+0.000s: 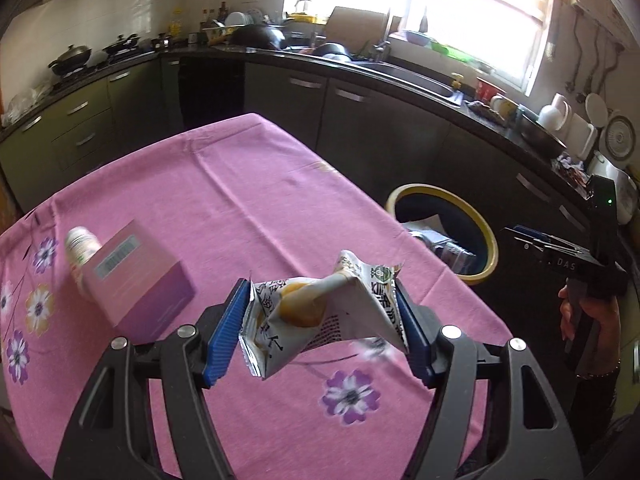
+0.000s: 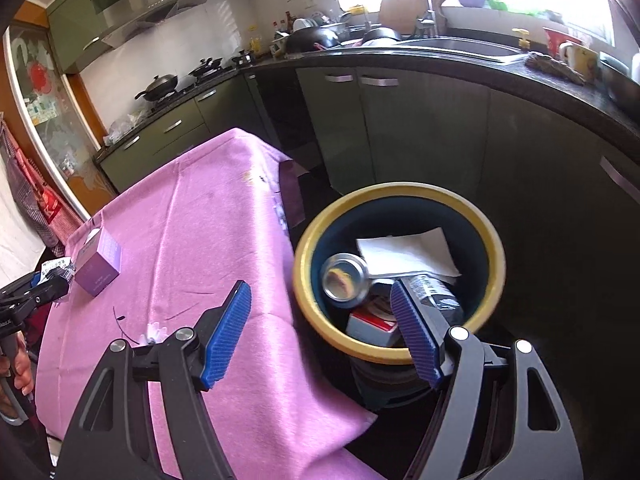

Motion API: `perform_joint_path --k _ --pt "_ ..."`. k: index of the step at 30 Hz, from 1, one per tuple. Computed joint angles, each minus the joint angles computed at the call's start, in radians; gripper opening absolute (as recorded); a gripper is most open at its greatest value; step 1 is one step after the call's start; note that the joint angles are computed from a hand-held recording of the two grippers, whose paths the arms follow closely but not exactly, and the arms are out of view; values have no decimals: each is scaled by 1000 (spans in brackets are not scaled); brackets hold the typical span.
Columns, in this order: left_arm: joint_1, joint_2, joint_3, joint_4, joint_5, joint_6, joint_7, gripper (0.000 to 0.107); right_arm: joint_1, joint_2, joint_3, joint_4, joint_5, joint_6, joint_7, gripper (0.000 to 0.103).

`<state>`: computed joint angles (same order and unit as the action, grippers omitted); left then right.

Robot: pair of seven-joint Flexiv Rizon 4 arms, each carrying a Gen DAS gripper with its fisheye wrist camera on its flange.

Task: Collect trash
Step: 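Carry the wrapper over the bin and open the left gripper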

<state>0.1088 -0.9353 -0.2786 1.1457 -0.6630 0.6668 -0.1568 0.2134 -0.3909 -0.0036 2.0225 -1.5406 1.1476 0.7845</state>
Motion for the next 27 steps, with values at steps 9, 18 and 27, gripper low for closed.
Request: perform_joint_path --k 9,18,27 --pt "-181 -54 -13 -89 85 -90 -2 66 -94 143 32 205 -104 -40 212 72" --pt "-348 -227 15 -336 179 -138 -121 73 -152 197 57 296 -134 -46 295 72" --pt "-268 -152 -50 -206 118 -98 -60 86 -137 200 65 291 -92 -62 261 73"
